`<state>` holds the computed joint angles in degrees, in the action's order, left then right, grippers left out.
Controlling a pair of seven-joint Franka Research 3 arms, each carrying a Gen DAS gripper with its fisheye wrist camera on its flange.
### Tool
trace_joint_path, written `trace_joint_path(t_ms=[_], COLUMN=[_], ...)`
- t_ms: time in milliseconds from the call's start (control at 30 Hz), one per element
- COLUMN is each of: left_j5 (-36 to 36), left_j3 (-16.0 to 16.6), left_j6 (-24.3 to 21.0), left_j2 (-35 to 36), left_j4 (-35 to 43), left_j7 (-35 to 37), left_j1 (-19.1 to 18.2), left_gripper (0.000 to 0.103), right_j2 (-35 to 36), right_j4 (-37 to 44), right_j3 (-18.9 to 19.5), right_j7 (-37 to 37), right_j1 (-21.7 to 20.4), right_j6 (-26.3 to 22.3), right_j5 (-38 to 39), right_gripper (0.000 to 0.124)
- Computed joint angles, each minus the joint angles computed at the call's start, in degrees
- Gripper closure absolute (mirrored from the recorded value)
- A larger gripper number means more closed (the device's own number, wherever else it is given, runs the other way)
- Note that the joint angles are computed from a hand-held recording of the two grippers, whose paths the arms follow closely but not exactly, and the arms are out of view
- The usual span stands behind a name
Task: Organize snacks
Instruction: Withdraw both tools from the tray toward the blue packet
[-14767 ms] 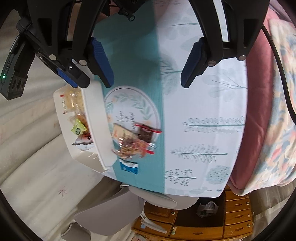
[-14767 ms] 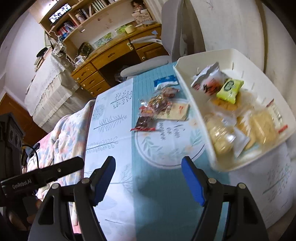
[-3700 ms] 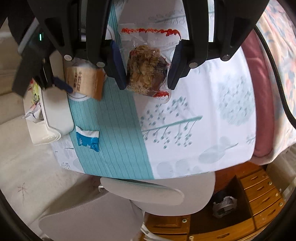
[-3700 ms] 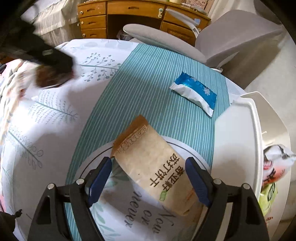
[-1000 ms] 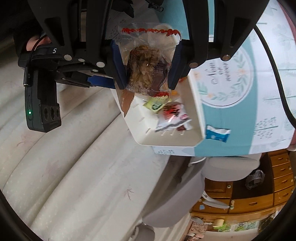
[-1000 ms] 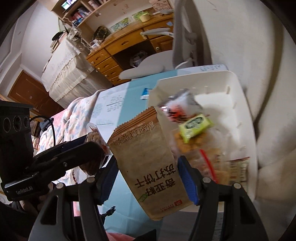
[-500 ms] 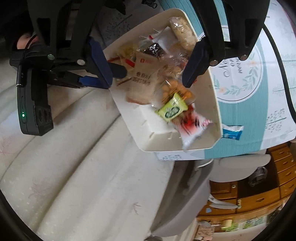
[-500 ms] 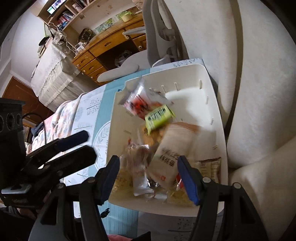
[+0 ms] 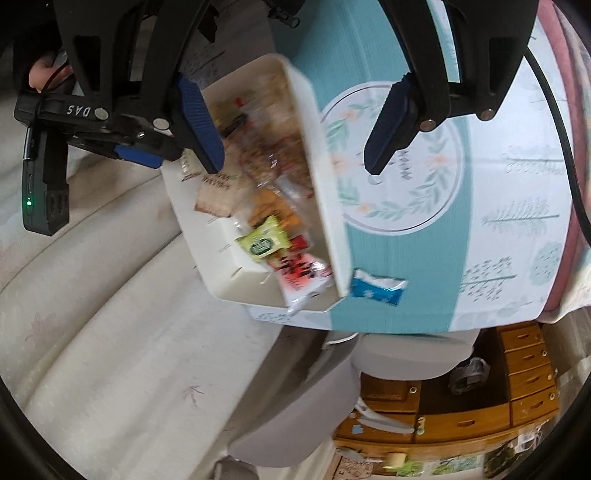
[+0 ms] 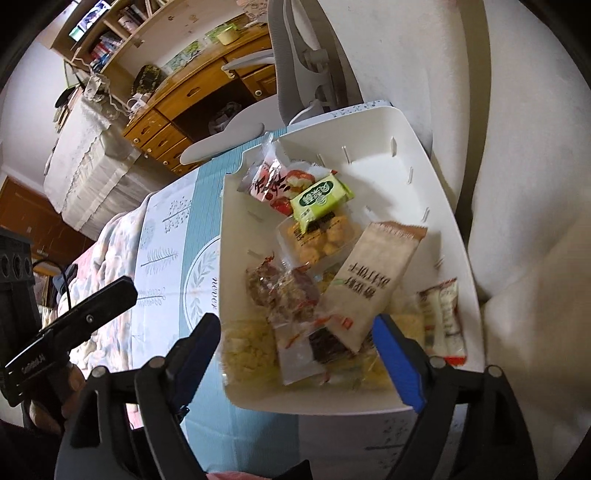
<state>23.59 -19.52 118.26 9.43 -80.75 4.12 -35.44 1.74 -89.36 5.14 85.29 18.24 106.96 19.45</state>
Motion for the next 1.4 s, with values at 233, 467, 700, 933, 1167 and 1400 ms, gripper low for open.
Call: trace_joint_path(t_ms=[233,467,700,933,1167,1400], left_j5=[-8.70,-17.16,-20.93,-20.99,-21.04,-18.12], left_j3=[-0.50,0.78,2.31,3.33,4.30,4.42], left_j6=[1.25,0.57,0.62,2.54,5.55,3.66], left_j2=[-11.88,-21.75,-23.76,-19.20,-10.00,1.69], left_j4=[-13.66,-24.10,-27.43,-24.88,-16.77,-5.83], left_j7=[5.62,15.85,24.50,30.71,40.08,46.58], left_j1=[4.08,7.49,10.25,13.10,15.49,16.48], left_gripper=[0.024,0.024,0.024,0.024,0.017,0.017], right_j2=[-5.81,-9.87,-11.15,-9.62,-6.28,-2.51], right_j4=[-7.73,-14.55,-17.81,-17.14,-14.41,-11.67], right_j3=[2.33,4.85,6.25,6.40,6.04,5.43], right_j7=[10.76,22.71,27.48,27.37,22.82,16.87], right_j1=[2.58,4.71,6.75,7.67,8.22,9.01], right_j6=[6.55,12.39,13.85,14.34,17.15,18.37], right_j5=[-6.26,-10.92,-11.51,-13.42,-16.56,-18.52], right_gripper=[0.036,0.036,0.036,0.036,0.036,0.036])
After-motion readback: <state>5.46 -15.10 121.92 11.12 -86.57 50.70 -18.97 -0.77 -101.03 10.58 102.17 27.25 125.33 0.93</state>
